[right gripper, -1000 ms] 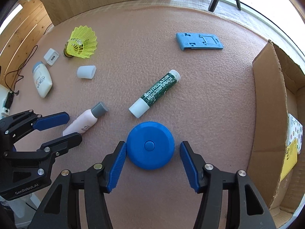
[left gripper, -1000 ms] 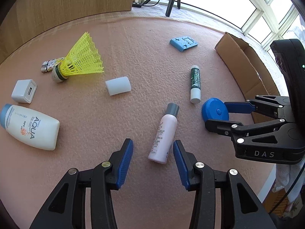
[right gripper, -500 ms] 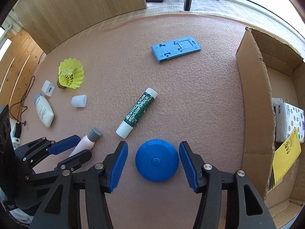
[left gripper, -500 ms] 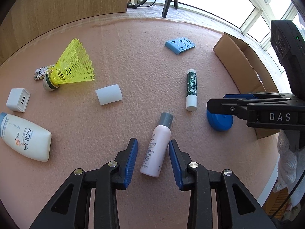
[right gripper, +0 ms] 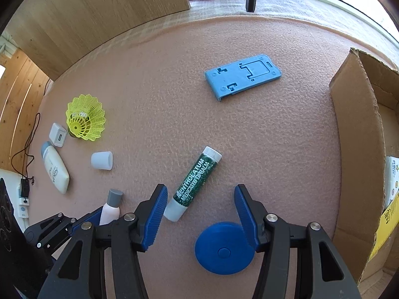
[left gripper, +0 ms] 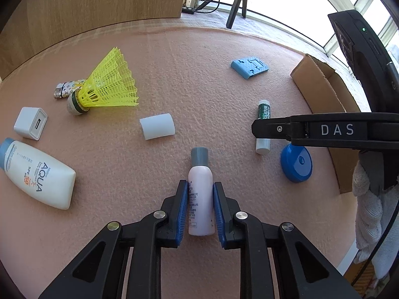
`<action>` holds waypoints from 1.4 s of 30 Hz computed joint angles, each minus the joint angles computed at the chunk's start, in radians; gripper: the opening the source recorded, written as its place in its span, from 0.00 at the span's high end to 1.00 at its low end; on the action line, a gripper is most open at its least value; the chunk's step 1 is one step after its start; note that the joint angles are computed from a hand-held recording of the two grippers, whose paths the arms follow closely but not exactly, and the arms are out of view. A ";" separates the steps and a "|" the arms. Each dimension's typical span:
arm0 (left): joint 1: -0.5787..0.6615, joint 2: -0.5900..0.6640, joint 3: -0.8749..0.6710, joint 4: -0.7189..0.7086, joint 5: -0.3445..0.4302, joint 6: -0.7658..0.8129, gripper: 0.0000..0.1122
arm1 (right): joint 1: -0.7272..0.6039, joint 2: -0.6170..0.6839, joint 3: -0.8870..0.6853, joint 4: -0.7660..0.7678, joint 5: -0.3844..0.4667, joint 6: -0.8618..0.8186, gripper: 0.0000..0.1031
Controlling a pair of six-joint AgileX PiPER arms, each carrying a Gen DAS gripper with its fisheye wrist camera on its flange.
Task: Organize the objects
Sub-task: 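Close the right tool on the green Mentholatum stick while the left tool holds the bottle, then carry both items over the box and open both tools to drop them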
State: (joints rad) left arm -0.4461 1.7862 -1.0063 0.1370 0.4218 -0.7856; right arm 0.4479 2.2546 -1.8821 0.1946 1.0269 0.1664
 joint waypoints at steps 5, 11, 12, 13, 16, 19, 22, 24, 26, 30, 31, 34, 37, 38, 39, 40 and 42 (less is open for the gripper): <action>0.011 -0.004 0.008 -0.027 -0.016 0.010 0.81 | 0.032 0.024 -0.044 -0.044 0.013 0.017 0.58; 0.020 -0.011 0.016 -0.047 -0.023 0.019 0.81 | 0.042 0.021 -0.036 -0.050 0.007 0.000 0.79; 0.021 -0.012 0.015 -0.049 -0.024 0.019 0.81 | 0.039 0.011 -0.018 -0.047 -0.005 -0.003 0.82; 0.021 -0.012 0.012 -0.051 -0.024 0.020 0.81 | 0.034 0.003 -0.002 -0.035 -0.014 -0.007 0.84; 0.021 -0.012 0.006 -0.054 -0.023 0.019 0.81 | 0.026 -0.021 0.045 -0.009 -0.046 -0.011 0.86; 0.020 -0.013 0.002 -0.050 -0.018 0.010 0.81 | 0.007 -0.058 0.102 0.012 -0.074 -0.033 0.86; 0.023 -0.018 -0.003 -0.052 -0.018 0.008 0.81 | -0.023 -0.121 0.187 0.066 -0.114 -0.068 0.86; 0.023 -0.021 -0.010 -0.047 -0.013 0.005 0.81 | -0.036 -0.165 0.234 0.091 -0.136 -0.087 0.86; 0.021 -0.025 -0.021 -0.036 -0.007 -0.006 0.81 | -0.041 -0.213 0.275 0.112 -0.151 -0.102 0.86; 0.012 -0.030 -0.054 -0.027 0.007 -0.006 0.81 | -0.068 -0.276 0.324 0.140 -0.180 -0.132 0.86; 0.007 -0.027 -0.067 -0.023 0.014 -0.006 0.81 | -0.079 -0.306 0.356 0.145 -0.192 -0.139 0.86; -0.008 -0.010 -0.120 -0.015 0.034 -0.002 0.81 | -0.111 -0.385 0.440 0.159 -0.224 -0.153 0.86; -0.026 0.016 -0.181 -0.023 0.052 0.015 0.81 | -0.144 -0.469 0.531 0.139 -0.254 -0.154 0.86; -0.033 0.028 -0.206 -0.025 0.060 0.021 0.81 | -0.160 -0.496 0.558 0.138 -0.257 -0.160 0.86; -0.039 0.041 -0.232 -0.029 0.068 0.029 0.81 | -0.177 -0.521 0.584 0.138 -0.260 -0.165 0.86; -0.048 0.057 -0.262 -0.034 0.077 0.038 0.81 | -0.193 -0.544 0.609 0.138 -0.263 -0.170 0.86; -0.064 0.083 -0.315 -0.040 0.094 0.052 0.81 | -0.222 -0.585 0.652 0.126 -0.268 -0.173 0.86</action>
State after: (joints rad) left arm -0.5104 1.8693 -1.3213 0.0969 0.5158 -0.7335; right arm 0.2255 1.6693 -1.2304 0.3201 0.7591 -0.0062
